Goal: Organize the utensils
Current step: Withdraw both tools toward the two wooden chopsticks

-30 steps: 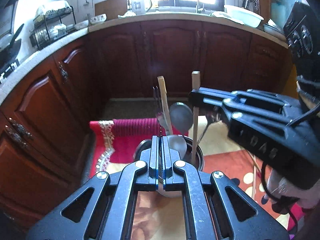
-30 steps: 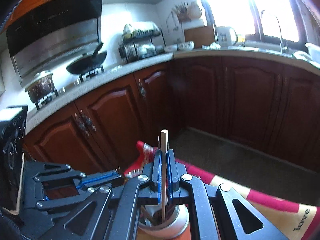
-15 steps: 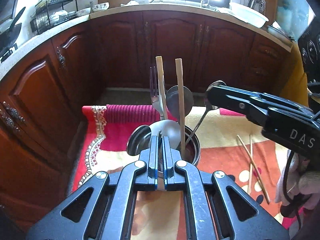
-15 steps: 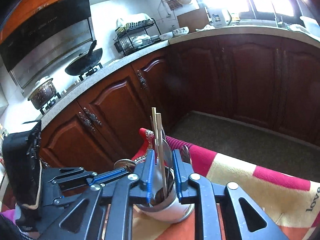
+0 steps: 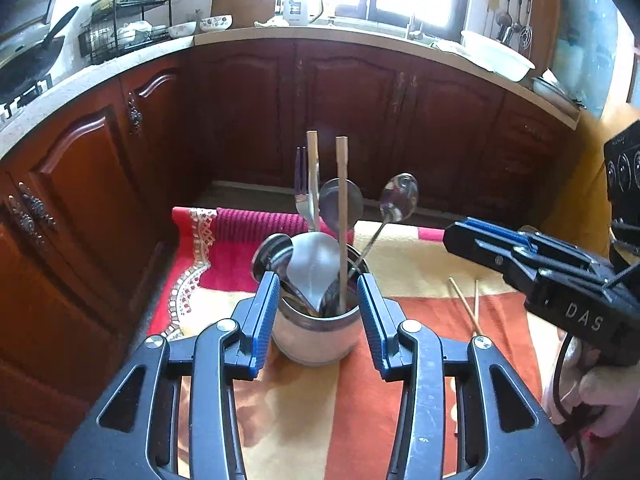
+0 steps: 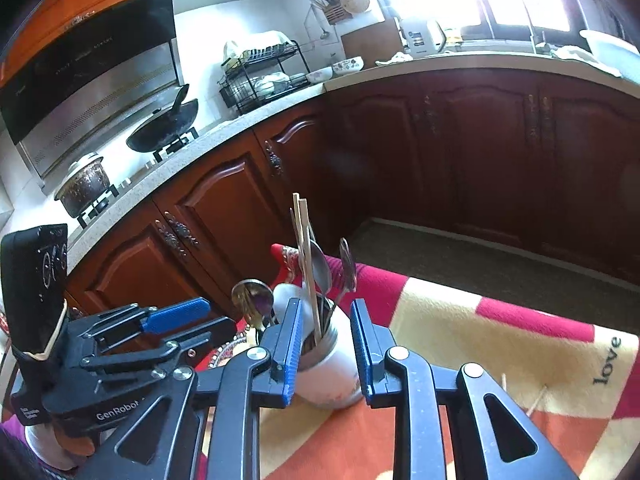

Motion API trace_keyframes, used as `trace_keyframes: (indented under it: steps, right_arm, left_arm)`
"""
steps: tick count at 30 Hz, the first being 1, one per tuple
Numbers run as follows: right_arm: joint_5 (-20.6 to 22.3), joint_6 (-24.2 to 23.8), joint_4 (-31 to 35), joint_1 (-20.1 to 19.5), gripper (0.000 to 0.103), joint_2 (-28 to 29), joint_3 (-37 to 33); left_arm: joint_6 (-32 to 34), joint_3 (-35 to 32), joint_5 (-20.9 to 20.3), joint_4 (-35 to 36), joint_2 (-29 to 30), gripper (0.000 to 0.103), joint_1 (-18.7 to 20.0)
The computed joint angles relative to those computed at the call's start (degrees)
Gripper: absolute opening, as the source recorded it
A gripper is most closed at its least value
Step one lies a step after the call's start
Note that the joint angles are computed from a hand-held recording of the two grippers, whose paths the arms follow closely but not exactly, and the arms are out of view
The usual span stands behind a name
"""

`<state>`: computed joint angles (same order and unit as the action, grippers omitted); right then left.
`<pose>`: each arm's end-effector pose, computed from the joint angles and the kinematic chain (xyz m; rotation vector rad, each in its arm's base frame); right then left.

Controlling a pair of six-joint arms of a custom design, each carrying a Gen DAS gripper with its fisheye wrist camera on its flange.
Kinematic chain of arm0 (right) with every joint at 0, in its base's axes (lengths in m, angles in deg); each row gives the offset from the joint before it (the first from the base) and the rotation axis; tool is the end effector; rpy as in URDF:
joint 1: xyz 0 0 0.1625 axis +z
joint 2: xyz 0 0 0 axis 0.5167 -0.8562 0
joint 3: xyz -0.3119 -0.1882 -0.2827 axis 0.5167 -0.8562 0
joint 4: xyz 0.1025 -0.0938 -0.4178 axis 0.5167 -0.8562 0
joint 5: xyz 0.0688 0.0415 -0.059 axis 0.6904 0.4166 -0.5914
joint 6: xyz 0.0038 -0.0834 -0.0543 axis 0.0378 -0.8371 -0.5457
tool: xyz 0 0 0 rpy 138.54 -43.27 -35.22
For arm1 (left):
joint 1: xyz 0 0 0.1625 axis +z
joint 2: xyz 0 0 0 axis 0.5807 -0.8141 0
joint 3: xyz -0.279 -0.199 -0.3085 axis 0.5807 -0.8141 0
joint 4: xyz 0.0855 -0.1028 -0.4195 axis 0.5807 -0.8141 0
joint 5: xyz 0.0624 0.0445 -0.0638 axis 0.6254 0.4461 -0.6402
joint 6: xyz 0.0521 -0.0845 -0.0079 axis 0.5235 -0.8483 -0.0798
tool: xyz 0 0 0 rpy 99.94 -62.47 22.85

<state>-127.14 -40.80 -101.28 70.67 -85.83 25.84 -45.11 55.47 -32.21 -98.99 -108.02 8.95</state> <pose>0.2980 -0.7300 0.1978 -1.1381 2.8416 -0.4897 -0.2872 -0.5937 0.2972 0.1174 2.1837 -1.0218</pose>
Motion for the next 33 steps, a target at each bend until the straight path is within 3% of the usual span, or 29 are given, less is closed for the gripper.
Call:
trace_keyframes:
  steps: [15,27,33]
  right_arm:
    - [-3.55,-1.25,-3.67,-1.63,0.029,-7.56,8.14]
    - [-6.37,-1.51,-5.01,-5.71,0.033,-12.9,11.81]
    - [-8.7,0.24,-4.99,-9.03,0.033,-14.09,12.31]
  left_arm:
    - [-2.34,0.54,-0.76,-2.44,3.74,0.044,-3.74]
    - [-1.19,-1.11,-5.08,-4.35,7.72,0.044,-5.13]
    - [-0.24,-1.46,-9.58,-6.16,9.2,0.046,-4.47]
